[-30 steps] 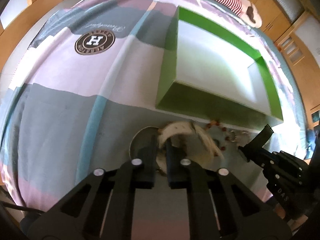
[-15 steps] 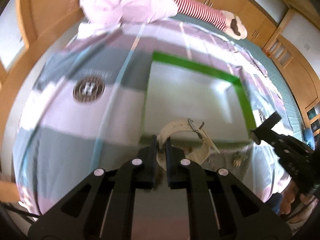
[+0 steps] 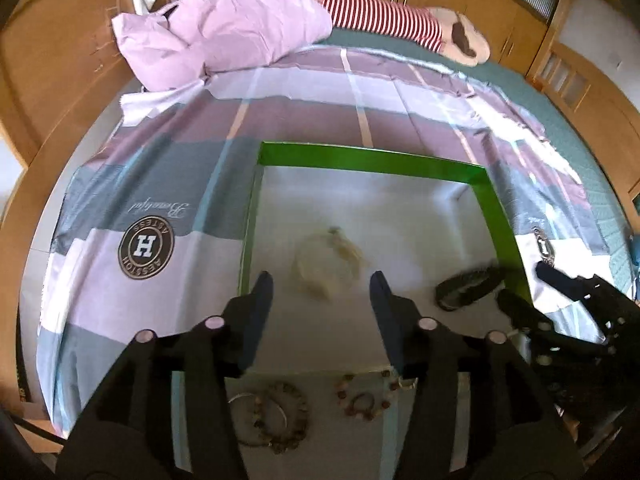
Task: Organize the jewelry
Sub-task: 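Open both tools over the green box, dropping both watches inside, then move both open tools back down to the jewelry row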
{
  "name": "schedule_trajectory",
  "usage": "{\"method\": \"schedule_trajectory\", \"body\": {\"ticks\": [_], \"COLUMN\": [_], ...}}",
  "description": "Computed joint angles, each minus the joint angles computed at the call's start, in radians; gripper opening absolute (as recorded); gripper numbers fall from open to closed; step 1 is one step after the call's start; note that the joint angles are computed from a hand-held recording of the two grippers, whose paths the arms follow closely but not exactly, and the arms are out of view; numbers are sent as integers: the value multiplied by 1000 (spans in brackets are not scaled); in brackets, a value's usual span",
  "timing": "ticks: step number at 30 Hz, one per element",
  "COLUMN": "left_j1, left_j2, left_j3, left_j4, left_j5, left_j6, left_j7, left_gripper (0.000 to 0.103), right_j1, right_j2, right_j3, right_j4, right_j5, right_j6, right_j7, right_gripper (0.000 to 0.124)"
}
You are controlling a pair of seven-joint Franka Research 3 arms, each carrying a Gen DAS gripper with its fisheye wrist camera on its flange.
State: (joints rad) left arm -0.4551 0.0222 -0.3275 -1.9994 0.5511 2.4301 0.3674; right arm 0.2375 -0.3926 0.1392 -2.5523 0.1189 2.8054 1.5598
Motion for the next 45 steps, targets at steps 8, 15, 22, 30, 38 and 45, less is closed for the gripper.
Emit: {"method": "schedule_trajectory", "body": {"ticks": [8, 15, 22, 30, 38, 45], "left_j1": [7, 11, -5, -41, -74, -51], "left_j2": [-194, -167, -125, -80, -105, -141], "left_j3": [-25, -30, -27, -45, -53, -43], "left_j4": [-261, -311, -306, -278, -315, -334], "left_j5": [-75, -149, -193, -184, -268, -250], "left_j6": [-34, -29, 0, -5, 111, 22], "left_j7": [-131, -122, -67, -14, 111, 36], "left_gripper": [61, 59, 51, 52, 56, 57], "right_j1": [39, 119, 91, 120, 103, 106], "right_j2": [-215, -136, -111, -117, -160, -106], "right_j3": [-97, -74, -12, -64, -68, -43], "right_j4": [-196, -215, -201, -222, -245, -204], "right_j5": [160, 240, 162, 221, 246, 227], "right_j6": [-85, -80, -74, -114, -134, -102], "right_j7": [-49, -89, -40, -70, -99, -106], "right_gripper": [64, 63, 61, 61, 61, 56]}}
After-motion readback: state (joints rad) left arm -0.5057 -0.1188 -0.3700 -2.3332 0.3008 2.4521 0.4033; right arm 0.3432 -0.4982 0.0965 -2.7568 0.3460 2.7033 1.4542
